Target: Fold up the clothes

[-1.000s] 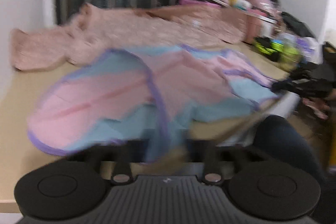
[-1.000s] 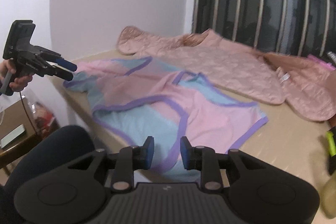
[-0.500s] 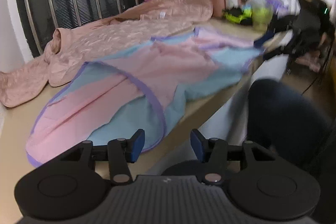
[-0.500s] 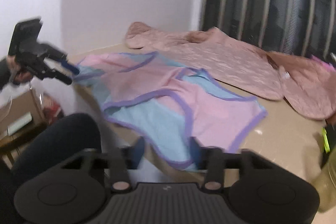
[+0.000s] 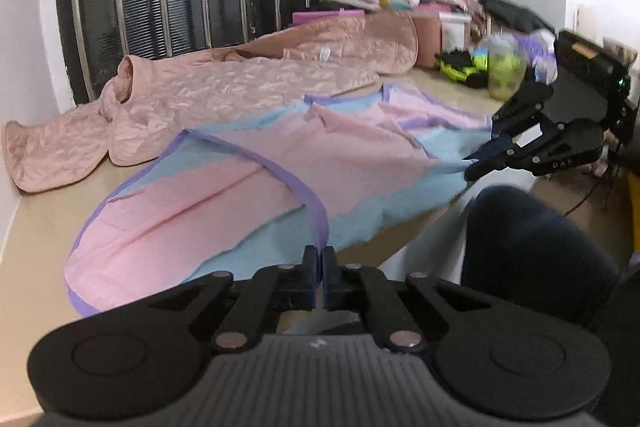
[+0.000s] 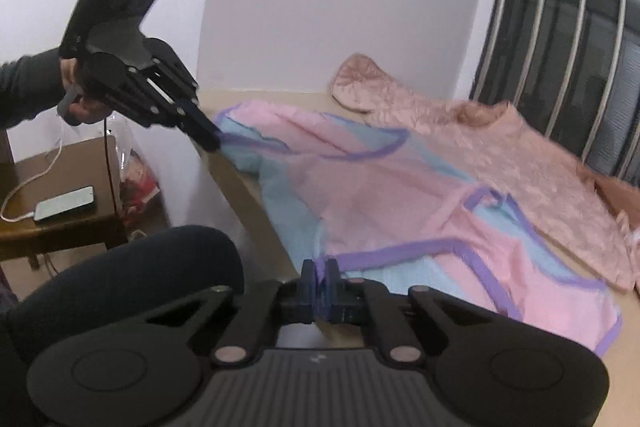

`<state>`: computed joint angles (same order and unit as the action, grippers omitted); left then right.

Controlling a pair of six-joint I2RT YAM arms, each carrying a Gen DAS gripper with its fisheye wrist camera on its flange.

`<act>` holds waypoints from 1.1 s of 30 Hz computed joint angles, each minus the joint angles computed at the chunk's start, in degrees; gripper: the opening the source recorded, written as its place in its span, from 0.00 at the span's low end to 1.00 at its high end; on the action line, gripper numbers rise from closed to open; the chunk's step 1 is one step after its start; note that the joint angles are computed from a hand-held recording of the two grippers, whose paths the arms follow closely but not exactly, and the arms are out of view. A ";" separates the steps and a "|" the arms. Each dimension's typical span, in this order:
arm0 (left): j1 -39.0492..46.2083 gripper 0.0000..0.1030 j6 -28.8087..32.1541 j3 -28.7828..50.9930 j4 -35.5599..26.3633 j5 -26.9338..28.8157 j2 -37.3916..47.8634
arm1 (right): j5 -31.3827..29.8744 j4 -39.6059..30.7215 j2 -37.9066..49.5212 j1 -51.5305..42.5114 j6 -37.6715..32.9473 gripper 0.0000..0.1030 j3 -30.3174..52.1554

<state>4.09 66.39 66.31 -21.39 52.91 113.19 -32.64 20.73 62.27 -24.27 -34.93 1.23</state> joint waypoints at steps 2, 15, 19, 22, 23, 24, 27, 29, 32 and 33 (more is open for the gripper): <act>-0.37 0.02 -0.37 2.67 -2.11 0.96 0.94 | -5.00 -5.92 -0.96 -4.64 -1.34 0.03 2.30; -9.46 0.22 -30.47 23.43 4.49 -11.70 13.39 | -0.21 -13.70 27.68 -8.07 18.29 0.13 36.19; -2.45 0.47 -29.63 16.03 7.45 -6.00 9.86 | -1.94 -12.50 18.64 -15.03 14.01 0.32 29.42; -0.25 0.53 -28.21 10.12 10.59 -6.54 7.28 | -12.90 -27.64 12.00 -27.07 -3.16 0.39 26.58; -0.25 0.53 -27.70 8.65 11.30 -7.23 6.61 | -14.40 -32.20 11.55 -29.82 -8.91 0.39 26.09; -0.52 0.53 -27.78 6.89 13.33 -7.97 5.96 | -14.66 -35.15 11.16 -31.66 -13.31 0.39 25.18; -1.25 0.23 -26.79 5.68 14.71 -7.54 5.86 | -13.38 -37.48 10.29 -34.54 -20.07 0.36 21.97; -2.75 0.00 -27.74 4.14 17.85 -11.83 5.19 | -12.31 -36.11 10.84 -34.63 -19.98 0.15 20.80; -3.19 0.00 -29.29 4.19 19.43 -10.79 4.42 | -14.32 -41.90 14.99 -34.99 -21.89 0.04 25.89; -3.31 0.00 -29.88 4.97 19.26 -10.11 4.31 | -15.99 -46.44 16.16 -35.41 -24.12 0.04 28.73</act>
